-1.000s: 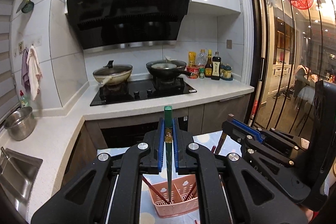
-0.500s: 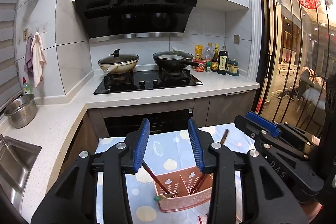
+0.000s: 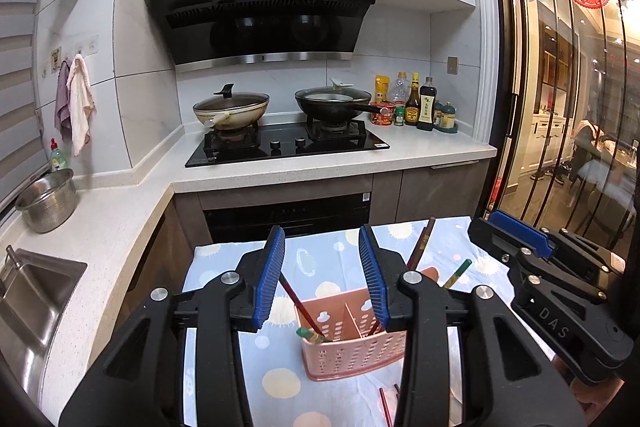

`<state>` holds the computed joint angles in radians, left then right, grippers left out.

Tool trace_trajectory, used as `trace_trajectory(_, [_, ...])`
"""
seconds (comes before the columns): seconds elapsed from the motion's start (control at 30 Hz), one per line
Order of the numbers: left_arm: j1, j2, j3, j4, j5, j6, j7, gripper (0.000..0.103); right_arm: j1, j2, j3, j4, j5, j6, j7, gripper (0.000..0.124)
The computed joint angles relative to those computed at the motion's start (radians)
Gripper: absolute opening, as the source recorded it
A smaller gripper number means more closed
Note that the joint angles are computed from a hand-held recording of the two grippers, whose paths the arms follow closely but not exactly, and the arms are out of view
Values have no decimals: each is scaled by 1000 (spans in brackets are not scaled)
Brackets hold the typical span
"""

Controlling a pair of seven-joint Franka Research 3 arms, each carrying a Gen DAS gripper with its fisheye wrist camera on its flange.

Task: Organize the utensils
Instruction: 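Drop the green chopstick into the pink holder with left tool while right releases brown, then grasp a red chopstick with left tool while right tool grasps a dark red one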

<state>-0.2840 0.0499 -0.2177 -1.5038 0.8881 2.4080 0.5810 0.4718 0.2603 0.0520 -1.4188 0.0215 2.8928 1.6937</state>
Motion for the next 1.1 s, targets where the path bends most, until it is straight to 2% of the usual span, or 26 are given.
trace_trajectory(0.13, [-4, -21, -8, -27, -4, -15, -8, 37, -7, -58, 7, -88, 6, 23, -6, 26])
trace_trajectory(0.27, [-8, -47, -22, -64, 12, -27, -23, 44, -19, -120, 20, -181, 18, 50, -13, 28])
trace_trajectory(0.57, [-2, -123, -59, -173, 11, -33, -67, 45, -55, -249, 61, -374, 85, 79, -71, 29])
trace_trajectory(0.7, [2, -163, -76, -240, -1, -36, -86, 51, -68, -312, 71, -467, 146, 72, -104, 29])
trace_trajectory(0.87, [7, -221, -95, -359, -43, -36, -124, 54, -79, -409, 81, -619, 189, 52, -128, 29])
trace_trajectory(1.1, [1, -282, -108, -515, -152, -21, -158, 58, -86, -515, 110, -817, 194, 7, -110, 30])
